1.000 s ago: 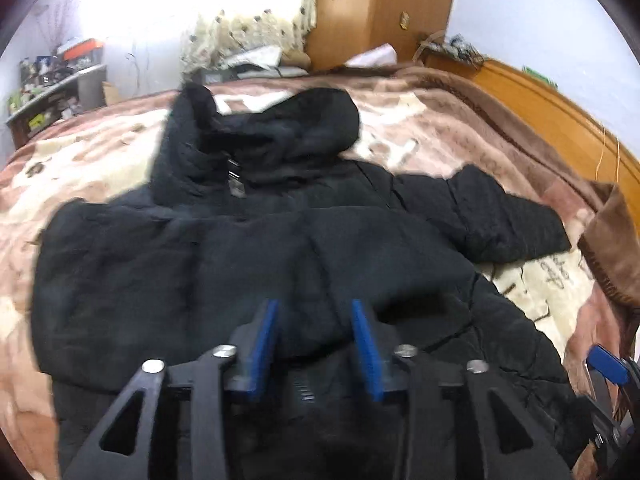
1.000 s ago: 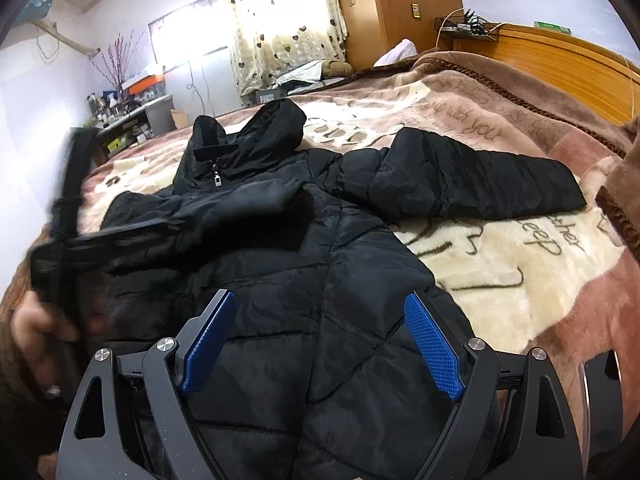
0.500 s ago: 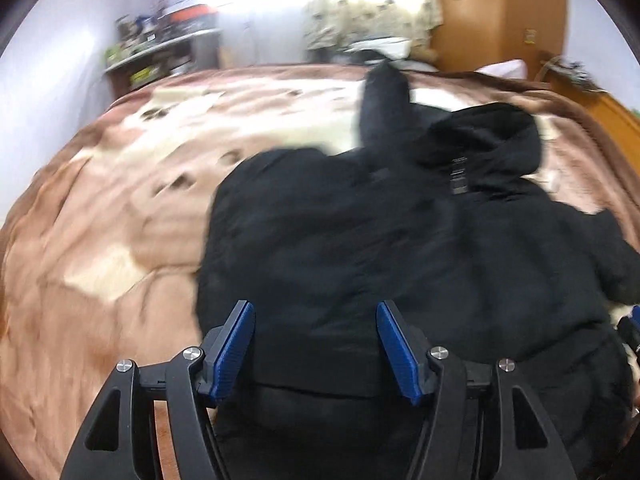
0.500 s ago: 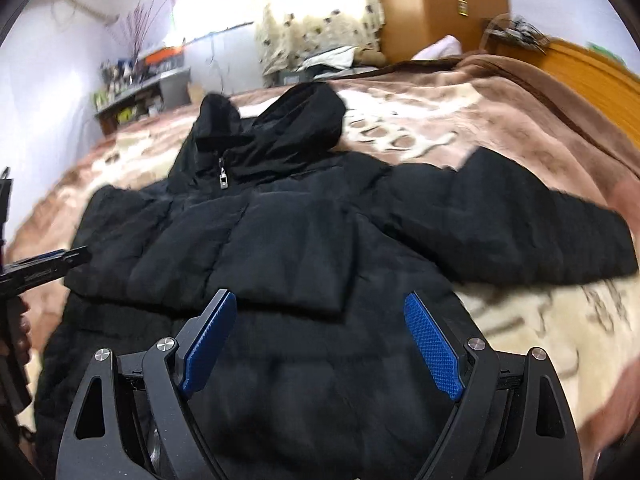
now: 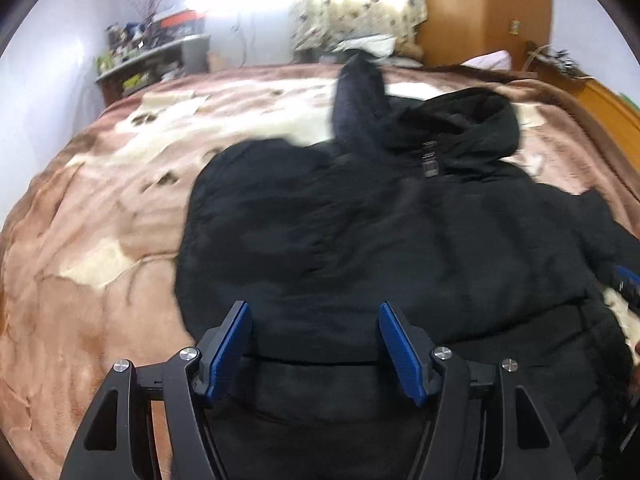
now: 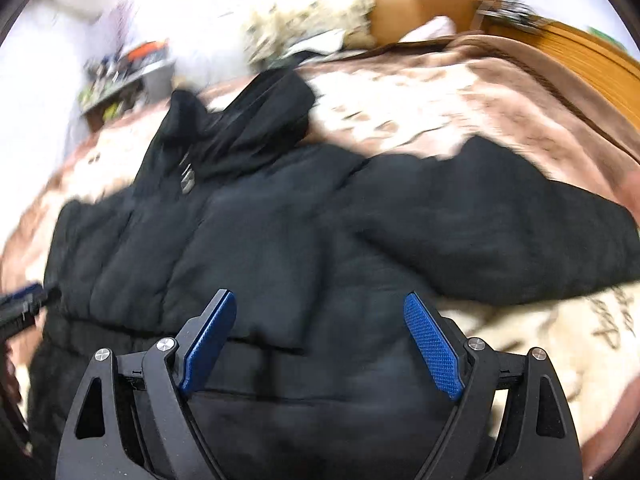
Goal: Fold large clothes
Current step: 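Open the left tool to release the sleeve and lift away, then grasp the cuff of the other sleeve with the right tool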
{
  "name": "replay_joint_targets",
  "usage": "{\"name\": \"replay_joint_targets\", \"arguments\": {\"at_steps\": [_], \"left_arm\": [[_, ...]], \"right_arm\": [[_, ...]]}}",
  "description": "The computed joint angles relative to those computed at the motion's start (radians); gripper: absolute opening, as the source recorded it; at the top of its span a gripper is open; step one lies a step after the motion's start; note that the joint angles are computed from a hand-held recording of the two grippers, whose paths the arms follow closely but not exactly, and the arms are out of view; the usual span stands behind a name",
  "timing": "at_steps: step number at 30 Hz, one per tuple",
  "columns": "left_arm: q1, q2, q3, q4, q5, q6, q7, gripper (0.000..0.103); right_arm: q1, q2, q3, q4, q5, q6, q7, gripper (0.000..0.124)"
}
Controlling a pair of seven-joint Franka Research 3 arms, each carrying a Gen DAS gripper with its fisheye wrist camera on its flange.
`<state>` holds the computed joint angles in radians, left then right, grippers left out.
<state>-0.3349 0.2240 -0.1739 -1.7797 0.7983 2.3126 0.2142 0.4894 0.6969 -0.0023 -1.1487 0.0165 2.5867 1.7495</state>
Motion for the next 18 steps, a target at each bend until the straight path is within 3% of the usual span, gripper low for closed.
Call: {"name": "replay_joint_targets", "arguments": {"at_steps": [6, 9, 13, 18], "left_arm": [[-0.073, 0.087, -0.006, 0.150, 0.076, 0.018, -0.039, 0.066], [-0.106, 0.163, -0.002, 0.257, 0.060, 0.038, -0.018, 0.066], [-0.153, 0.286, 0.008, 0.422, 0.003, 0.051, 0.077, 0.066], [-0.225, 0.441, 0.043, 0.644, -0.070, -0.012, 0.183, 0.066]], "right_arm": [[-0.081, -0.131, -0.082, -0.169, -0.013, 0.060, 0.091, 0.086], [-0.122, -0.150, -0.109, -0.195, -0.036, 0.039, 0.146, 0.086], [-0.202, -0.170, -0.101, -0.235, -0.017, 0.042, 0.179, 0.086], [-0.224, -0.136, -0.145, -0.198, -0.097, 0.000, 0.212, 0.086]]}}
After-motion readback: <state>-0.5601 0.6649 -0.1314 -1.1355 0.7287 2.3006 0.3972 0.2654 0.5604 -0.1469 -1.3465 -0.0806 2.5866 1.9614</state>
